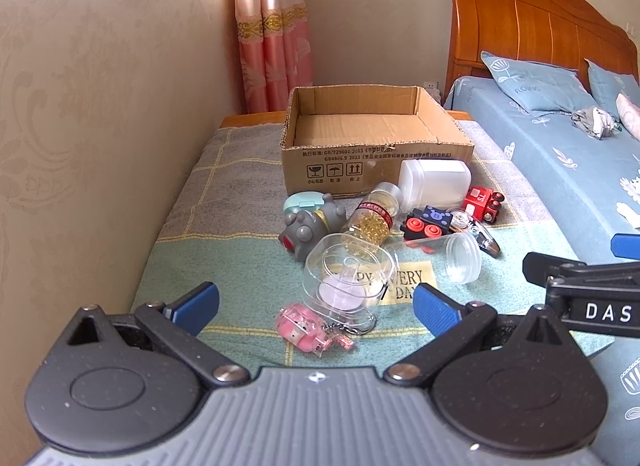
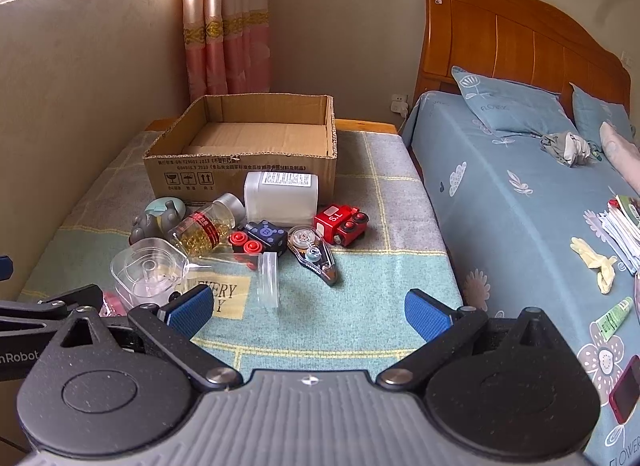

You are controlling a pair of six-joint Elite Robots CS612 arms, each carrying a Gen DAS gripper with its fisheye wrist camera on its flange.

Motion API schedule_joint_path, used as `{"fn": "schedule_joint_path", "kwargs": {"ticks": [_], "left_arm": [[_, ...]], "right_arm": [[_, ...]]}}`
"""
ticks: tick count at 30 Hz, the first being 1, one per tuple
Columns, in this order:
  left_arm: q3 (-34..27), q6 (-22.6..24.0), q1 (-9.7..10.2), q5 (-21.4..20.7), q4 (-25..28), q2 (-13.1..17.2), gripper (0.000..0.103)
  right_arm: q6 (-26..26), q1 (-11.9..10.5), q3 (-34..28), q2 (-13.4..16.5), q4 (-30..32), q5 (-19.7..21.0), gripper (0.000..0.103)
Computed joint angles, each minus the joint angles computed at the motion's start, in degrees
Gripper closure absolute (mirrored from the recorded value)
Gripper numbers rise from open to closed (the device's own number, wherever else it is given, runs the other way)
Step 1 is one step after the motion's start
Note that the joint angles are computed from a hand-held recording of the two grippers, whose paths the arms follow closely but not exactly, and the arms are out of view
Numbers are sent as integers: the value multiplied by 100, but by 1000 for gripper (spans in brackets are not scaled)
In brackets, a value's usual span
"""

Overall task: Organize rigid objects
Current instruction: 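Move both tools toward the scattered items on the bed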

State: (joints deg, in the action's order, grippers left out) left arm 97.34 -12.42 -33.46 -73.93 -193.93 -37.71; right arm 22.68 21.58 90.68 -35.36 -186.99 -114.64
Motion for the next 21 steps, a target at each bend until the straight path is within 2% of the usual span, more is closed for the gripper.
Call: {"fn": "schedule_joint_path", "kwargs": {"ticks": [21], "left_arm": [[-32,73,24,-44,-51,9,1]], "right_arm": [[-65,15,-48,22,-6,-87,0]]}}
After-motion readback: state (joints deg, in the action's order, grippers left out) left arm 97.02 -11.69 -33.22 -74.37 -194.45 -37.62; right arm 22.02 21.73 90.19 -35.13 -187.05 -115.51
